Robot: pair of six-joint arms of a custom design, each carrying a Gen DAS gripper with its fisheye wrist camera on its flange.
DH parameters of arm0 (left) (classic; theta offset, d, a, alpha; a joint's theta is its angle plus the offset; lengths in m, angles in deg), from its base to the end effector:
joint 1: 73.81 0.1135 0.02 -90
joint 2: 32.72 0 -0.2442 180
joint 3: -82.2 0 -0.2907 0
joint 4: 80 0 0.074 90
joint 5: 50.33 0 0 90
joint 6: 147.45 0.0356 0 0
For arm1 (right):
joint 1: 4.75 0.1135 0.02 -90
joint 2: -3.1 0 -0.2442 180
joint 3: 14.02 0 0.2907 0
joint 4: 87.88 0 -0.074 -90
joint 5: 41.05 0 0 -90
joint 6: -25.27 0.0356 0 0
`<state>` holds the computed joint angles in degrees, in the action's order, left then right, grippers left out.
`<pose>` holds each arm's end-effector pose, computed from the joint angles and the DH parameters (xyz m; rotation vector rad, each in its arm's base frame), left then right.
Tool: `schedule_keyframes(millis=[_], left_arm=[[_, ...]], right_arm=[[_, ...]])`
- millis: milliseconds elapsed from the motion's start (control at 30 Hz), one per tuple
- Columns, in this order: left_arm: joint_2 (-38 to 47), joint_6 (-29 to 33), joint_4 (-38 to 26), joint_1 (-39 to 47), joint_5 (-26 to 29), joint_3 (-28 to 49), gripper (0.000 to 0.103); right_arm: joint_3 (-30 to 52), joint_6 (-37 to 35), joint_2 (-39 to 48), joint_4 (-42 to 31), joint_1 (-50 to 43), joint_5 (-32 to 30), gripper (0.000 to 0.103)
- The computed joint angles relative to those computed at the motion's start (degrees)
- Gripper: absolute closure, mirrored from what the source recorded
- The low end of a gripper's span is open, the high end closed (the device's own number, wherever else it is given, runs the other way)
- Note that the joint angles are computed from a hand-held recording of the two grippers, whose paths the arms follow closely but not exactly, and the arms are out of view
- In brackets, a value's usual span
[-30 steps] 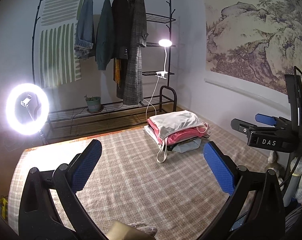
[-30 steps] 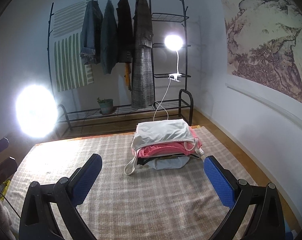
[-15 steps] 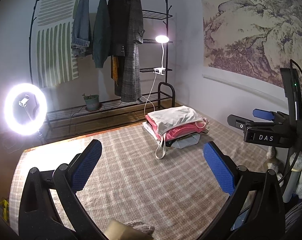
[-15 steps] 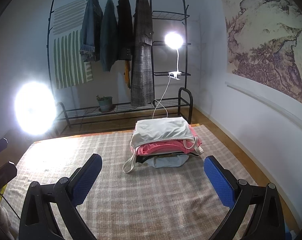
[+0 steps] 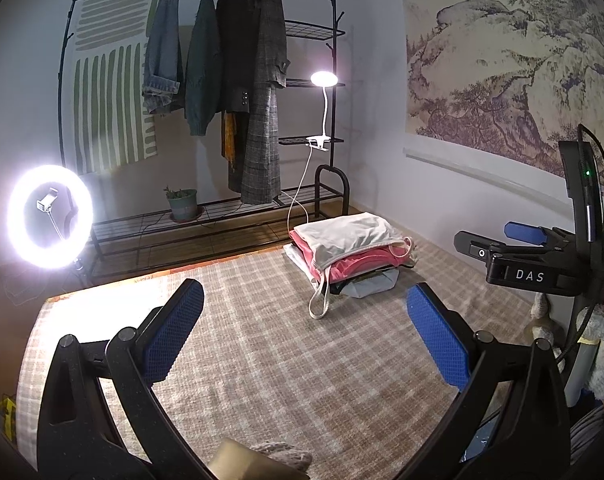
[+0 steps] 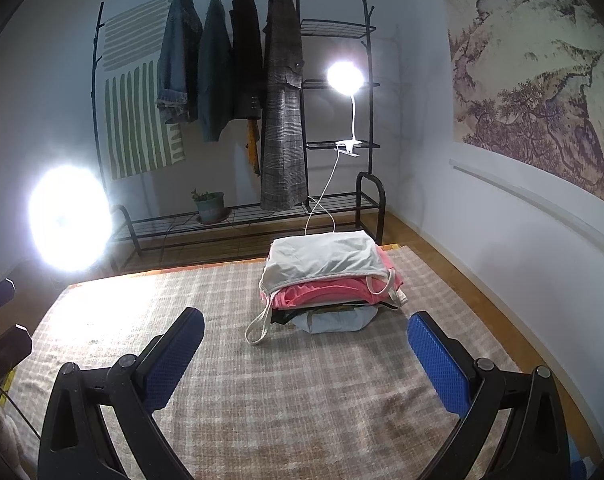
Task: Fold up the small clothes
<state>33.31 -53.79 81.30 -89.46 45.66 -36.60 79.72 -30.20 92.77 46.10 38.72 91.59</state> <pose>0.2982 -0.0874 0.2685 0.4002 1.9462 -0.2392 0.2946 0.2460 0.3114 0.1962 2.0760 -0.0468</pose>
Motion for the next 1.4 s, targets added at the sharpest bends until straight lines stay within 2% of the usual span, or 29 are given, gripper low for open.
schedule_keyframes(millis=[1067, 1400], left_arm=[[0.15, -0.54, 0.22, -0.35, -0.21, -0.18, 0.0], [-0.32, -0.3, 2.98, -1.96, -2.27, -2.09, 0.0]], right_arm=[[-1.0, -1.18, -0.16, 1.34, -0.89, -1.43, 0.001], [-0.95, -1.43, 0.06, 1.55, -1.1, -1.92, 0.0]])
